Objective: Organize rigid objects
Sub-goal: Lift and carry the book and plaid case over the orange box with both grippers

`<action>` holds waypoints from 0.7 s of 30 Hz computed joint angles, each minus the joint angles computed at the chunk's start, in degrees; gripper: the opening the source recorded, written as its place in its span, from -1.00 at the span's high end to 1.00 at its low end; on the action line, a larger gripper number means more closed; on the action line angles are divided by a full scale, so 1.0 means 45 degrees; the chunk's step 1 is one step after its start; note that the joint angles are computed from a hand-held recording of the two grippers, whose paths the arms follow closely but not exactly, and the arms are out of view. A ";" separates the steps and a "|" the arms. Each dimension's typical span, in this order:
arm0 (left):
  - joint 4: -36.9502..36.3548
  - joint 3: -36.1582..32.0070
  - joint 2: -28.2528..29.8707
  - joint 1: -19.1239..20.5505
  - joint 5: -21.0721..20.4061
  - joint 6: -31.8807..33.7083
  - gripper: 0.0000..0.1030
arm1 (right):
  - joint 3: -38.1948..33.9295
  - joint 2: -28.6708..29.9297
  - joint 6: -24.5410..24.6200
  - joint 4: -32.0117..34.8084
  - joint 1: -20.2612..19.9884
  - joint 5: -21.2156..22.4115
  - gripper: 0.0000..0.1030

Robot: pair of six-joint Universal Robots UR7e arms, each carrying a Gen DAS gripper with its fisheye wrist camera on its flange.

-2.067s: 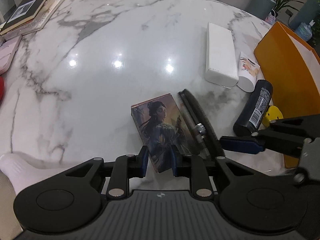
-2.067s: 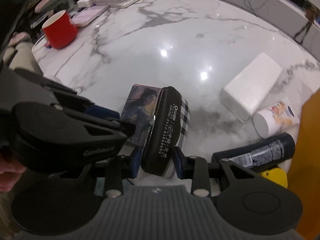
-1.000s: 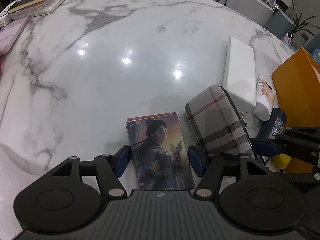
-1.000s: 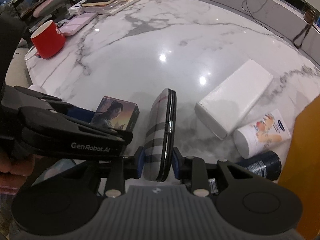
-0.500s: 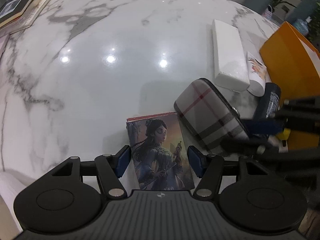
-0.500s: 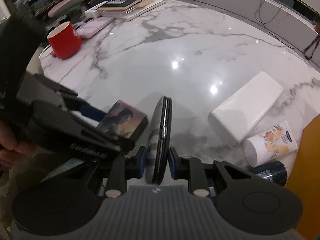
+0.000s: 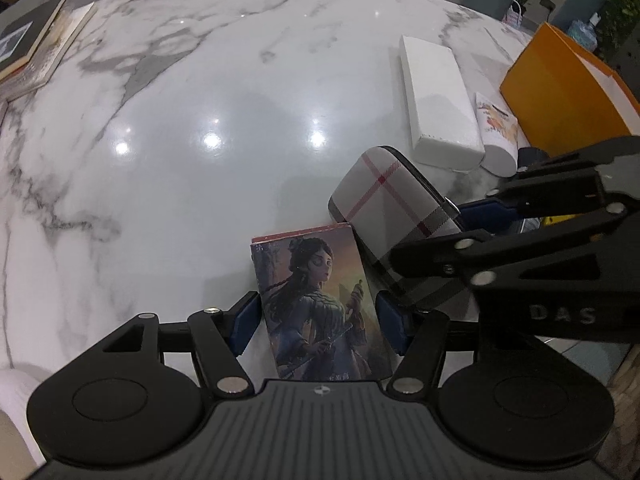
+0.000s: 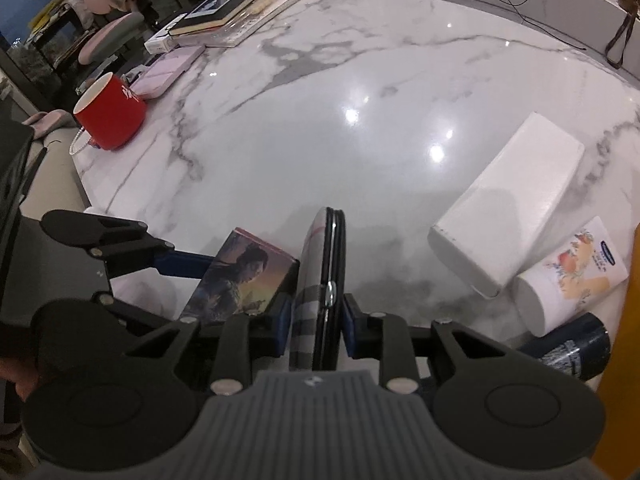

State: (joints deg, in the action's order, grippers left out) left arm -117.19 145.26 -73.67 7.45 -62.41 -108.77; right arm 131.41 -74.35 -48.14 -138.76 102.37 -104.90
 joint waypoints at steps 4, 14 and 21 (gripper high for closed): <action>0.0321 -0.0322 0.0530 0.0056 0.0020 0.0277 -0.44 | 0.0258 0.0086 -0.0063 -0.0514 0.0163 -0.0270 0.54; 0.0941 -0.0679 0.1188 -0.0112 0.0164 -0.0038 -0.39 | 0.0519 -0.0114 0.0033 -0.0983 0.0225 -0.0445 0.61; 0.1118 -0.0704 0.1133 -0.0364 0.0445 -0.0487 -0.35 | 0.0557 -0.0465 -0.0015 -0.1425 0.0001 -0.0811 0.63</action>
